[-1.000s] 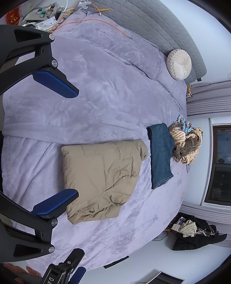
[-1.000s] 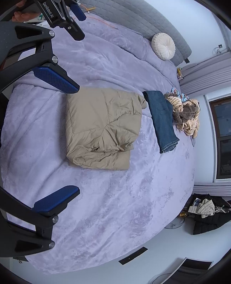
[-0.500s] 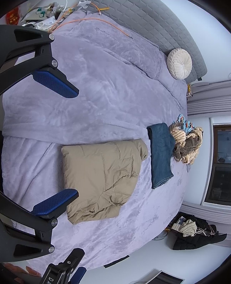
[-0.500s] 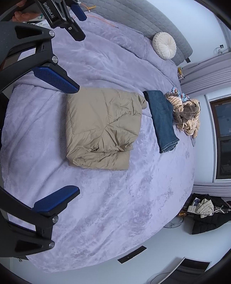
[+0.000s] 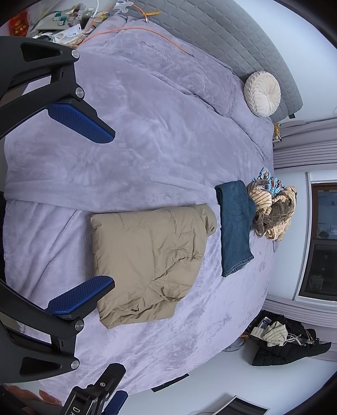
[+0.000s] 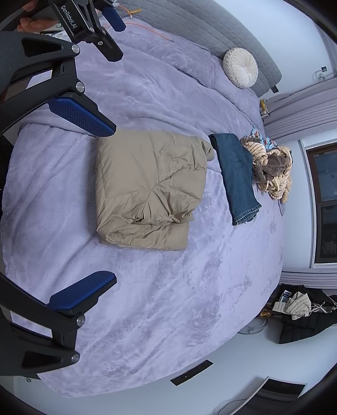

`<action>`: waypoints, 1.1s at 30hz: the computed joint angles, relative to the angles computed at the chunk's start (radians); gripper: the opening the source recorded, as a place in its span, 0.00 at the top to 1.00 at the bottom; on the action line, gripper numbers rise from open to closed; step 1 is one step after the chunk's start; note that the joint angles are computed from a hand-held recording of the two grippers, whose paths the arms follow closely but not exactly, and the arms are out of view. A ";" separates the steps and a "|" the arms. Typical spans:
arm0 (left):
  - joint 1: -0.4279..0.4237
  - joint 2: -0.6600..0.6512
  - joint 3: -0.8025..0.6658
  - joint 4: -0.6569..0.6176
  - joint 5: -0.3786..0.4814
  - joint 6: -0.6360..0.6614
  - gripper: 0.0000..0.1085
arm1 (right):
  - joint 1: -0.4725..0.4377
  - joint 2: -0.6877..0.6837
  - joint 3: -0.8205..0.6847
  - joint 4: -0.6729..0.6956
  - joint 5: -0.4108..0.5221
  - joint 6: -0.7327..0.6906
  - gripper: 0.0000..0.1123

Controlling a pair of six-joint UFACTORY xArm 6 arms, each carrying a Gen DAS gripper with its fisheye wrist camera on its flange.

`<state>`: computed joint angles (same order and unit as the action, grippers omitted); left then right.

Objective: Fold large clothes

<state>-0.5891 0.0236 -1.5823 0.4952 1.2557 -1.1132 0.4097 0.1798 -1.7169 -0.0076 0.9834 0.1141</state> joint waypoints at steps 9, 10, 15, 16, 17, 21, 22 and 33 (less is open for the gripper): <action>-0.001 -0.001 0.002 0.001 0.001 -0.001 0.06 | 0.003 0.001 -0.004 -0.003 0.002 0.004 0.08; -0.001 -0.001 0.002 0.001 0.001 -0.001 0.06 | 0.002 0.002 -0.004 -0.002 0.002 0.002 0.08; 0.000 -0.002 0.002 0.002 0.001 -0.001 0.06 | 0.002 0.002 -0.006 0.000 0.004 0.001 0.08; 0.000 -0.003 0.003 0.001 0.001 0.000 0.06 | 0.002 0.003 -0.006 0.000 0.003 0.001 0.08; 0.001 -0.003 0.004 0.001 0.000 0.000 0.06 | 0.003 0.003 -0.007 -0.002 0.004 0.002 0.08; 0.000 -0.002 0.003 0.001 0.000 0.001 0.06 | 0.004 0.002 -0.006 -0.003 0.003 0.002 0.08; 0.001 -0.003 0.004 0.002 0.000 0.001 0.06 | 0.004 0.001 -0.006 -0.003 0.003 0.004 0.08; 0.003 -0.010 0.012 0.003 -0.003 0.002 0.06 | 0.012 0.011 -0.030 -0.005 0.017 0.003 0.08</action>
